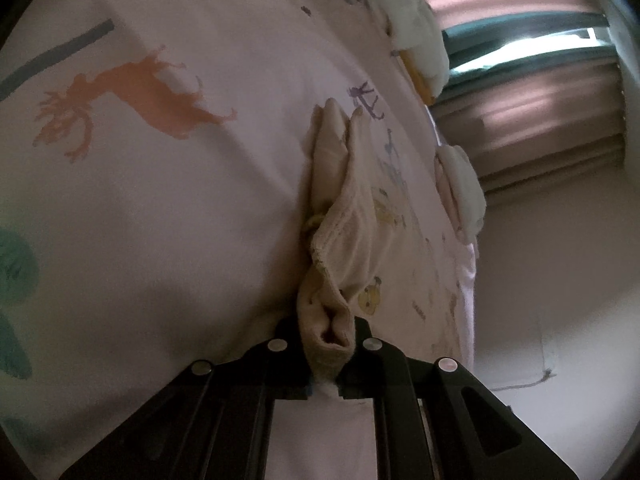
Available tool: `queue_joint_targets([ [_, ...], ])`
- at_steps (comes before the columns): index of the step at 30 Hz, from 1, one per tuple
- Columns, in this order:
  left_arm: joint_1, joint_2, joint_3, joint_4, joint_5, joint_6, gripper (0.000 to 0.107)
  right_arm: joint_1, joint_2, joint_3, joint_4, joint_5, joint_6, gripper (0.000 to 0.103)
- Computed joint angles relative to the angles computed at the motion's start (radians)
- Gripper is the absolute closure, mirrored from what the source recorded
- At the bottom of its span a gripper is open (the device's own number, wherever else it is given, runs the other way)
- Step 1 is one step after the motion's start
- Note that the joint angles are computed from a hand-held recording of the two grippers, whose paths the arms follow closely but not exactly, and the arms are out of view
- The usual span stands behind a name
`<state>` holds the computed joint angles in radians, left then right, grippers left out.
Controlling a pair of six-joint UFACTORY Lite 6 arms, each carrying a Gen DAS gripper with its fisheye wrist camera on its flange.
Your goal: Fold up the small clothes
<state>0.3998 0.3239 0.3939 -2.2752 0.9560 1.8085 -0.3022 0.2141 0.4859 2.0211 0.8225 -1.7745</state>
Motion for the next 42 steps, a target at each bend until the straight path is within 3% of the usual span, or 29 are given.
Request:
queue_joint_targets([
  [8, 0.112, 0.107, 0.097, 0.251, 0.071, -0.177, 0.096, 0.041, -0.042, -0.059, 0.154, 0.005, -0.078, 0.100],
  [14, 0.145, 0.147, 0.138, 0.338, 0.097, -0.267, 0.096, 0.069, -0.065, -0.090, 0.229, 0.034, -0.070, 0.090],
  [25, 0.133, 0.140, 0.134, 0.317, 0.095, -0.256, 0.096, 0.105, -0.061, -0.083, 0.265, 0.015, -0.099, 0.099],
  [42, 0.142, 0.153, 0.130, 0.328, 0.116, -0.252, 0.096, 0.101, -0.053, -0.085, 0.278, 0.018, -0.134, 0.099],
])
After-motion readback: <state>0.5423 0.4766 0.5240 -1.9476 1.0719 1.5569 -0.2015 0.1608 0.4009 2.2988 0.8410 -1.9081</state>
